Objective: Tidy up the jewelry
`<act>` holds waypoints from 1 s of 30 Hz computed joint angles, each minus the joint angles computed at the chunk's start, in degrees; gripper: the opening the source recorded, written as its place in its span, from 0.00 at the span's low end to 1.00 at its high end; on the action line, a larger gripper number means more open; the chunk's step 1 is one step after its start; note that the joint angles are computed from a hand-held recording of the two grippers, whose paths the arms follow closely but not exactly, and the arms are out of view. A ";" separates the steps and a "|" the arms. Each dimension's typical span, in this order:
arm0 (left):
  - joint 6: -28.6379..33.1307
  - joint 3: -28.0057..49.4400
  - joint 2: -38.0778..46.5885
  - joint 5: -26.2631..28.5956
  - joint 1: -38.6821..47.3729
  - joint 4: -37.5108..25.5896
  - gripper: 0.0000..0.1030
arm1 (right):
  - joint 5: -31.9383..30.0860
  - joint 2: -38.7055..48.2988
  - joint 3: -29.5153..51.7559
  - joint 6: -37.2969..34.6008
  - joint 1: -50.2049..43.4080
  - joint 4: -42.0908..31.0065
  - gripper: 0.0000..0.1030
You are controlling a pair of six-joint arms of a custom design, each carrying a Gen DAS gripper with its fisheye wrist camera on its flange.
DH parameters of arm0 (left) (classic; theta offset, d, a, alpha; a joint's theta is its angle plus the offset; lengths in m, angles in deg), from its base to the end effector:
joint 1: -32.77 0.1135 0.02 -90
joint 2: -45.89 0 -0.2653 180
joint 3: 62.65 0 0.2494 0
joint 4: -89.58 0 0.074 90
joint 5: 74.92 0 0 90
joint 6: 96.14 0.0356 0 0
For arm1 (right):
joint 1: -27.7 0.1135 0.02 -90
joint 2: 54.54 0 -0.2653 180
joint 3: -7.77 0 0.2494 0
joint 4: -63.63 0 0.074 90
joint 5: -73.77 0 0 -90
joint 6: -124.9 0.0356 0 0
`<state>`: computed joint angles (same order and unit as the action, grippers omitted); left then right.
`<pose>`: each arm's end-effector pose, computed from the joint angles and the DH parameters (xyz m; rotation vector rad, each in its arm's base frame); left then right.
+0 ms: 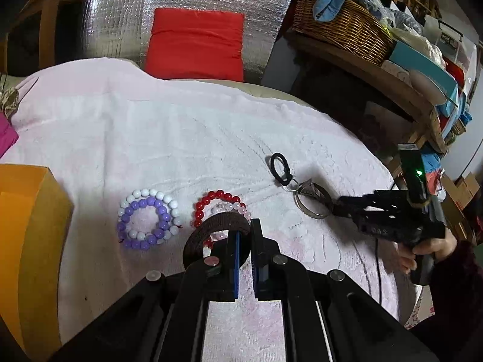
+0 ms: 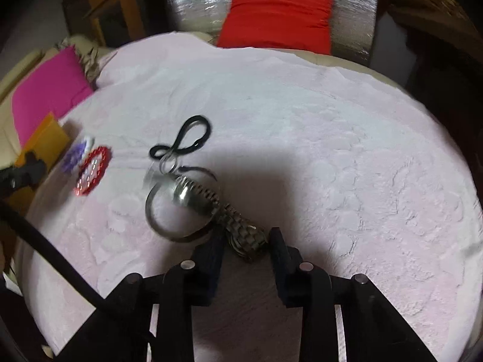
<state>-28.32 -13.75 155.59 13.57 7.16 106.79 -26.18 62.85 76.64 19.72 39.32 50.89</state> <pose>0.2804 -0.1334 0.0700 0.0574 2.3627 -0.3819 0.3511 0.0785 0.0666 -0.6660 2.5428 0.2077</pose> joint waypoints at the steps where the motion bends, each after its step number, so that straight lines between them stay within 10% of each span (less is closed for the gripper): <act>1: -0.18 0.10 0.06 0.05 0.01 -0.13 0.07 | -0.25 -0.94 0.43 -0.53 -0.18 -2.91 0.31; 16: -1.13 -2.51 -2.35 -0.97 -0.13 1.00 0.07 | -6.23 -21.95 -5.25 8.59 -9.92 -14.42 0.20; 21: -1.04 -3.51 -3.79 -1.47 -0.62 0.92 0.07 | -18.17 -27.20 -8.81 17.29 -10.51 -7.02 0.15; 30: 0.43 -9.24 -10.81 -1.05 3.64 1.70 0.07 | -19.70 -19.92 -5.87 28.08 -0.81 2.20 0.04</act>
<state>-27.89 -22.99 144.77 12.52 10.80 108.49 -45.89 42.93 70.78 47.79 38.51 53.09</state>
